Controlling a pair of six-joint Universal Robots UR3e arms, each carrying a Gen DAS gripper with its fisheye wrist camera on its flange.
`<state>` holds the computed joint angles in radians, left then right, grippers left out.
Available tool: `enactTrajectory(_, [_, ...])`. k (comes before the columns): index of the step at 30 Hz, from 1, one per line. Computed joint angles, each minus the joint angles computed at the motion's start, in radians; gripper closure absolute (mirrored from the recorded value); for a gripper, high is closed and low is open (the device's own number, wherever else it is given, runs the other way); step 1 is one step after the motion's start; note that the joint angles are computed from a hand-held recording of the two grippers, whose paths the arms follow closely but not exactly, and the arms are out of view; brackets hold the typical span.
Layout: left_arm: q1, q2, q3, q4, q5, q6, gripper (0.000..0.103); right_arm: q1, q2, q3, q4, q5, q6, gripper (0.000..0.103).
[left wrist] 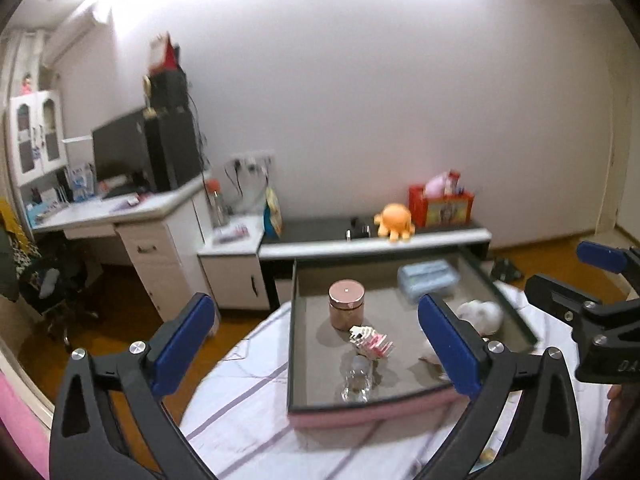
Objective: Organize rigid objects
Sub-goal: 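Open both tools to release the items into the pink box and withdraw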
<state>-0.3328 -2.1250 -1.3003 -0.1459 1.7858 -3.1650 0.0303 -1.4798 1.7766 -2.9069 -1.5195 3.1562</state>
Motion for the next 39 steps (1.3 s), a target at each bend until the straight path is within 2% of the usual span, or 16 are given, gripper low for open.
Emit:
enactTrajectory(5, [-0.07,0.249,-0.341,0.222,0.079,-0.009,0.0,0.075,-0.276,0.22,-0.085,-0.063,0.028,0.0])
enactTrajectory(7, [-0.111,0.317,-0.423,0.266,0.136,-0.008,0.0,0.115,-0.35,0.273,-0.1,-0.103,0.036,0.0])
enactTrajectory(13, [-0.246,0.46,-0.613,0.371,0.275,-0.002,0.0,0.346,-0.494,0.381,-0.155,-0.367,0.071,0.0])
enactTrajectory(14, [-0.267,0.482,-0.637,0.376,0.289,-0.004,0.0,0.358,-0.51,0.393,-0.157,-0.378,0.073,0.0])
enactTrajectory(23, [-0.38,0.577,-0.729,0.404,0.384,-0.013,0.0,0.602,-0.552,0.438,-0.179,-0.637,0.134,0.0])
enactTrajectory(29, [-0.428,0.578,-0.735,0.413,0.429,-0.01,0.0,0.703,-0.55,0.436,-0.181,-0.749,0.152,0.0])
enactTrajectory(36, [-0.435,0.571,-0.735,0.403,0.433,-0.015,0.0,0.723,-0.565,0.442,-0.161,-0.767,0.166,0.0])
enactTrajectory(39, [-0.413,0.588,-0.761,0.386,0.392,-0.029,0.0,0.706,-0.575,0.452,-0.148,-0.749,0.172,0.0])
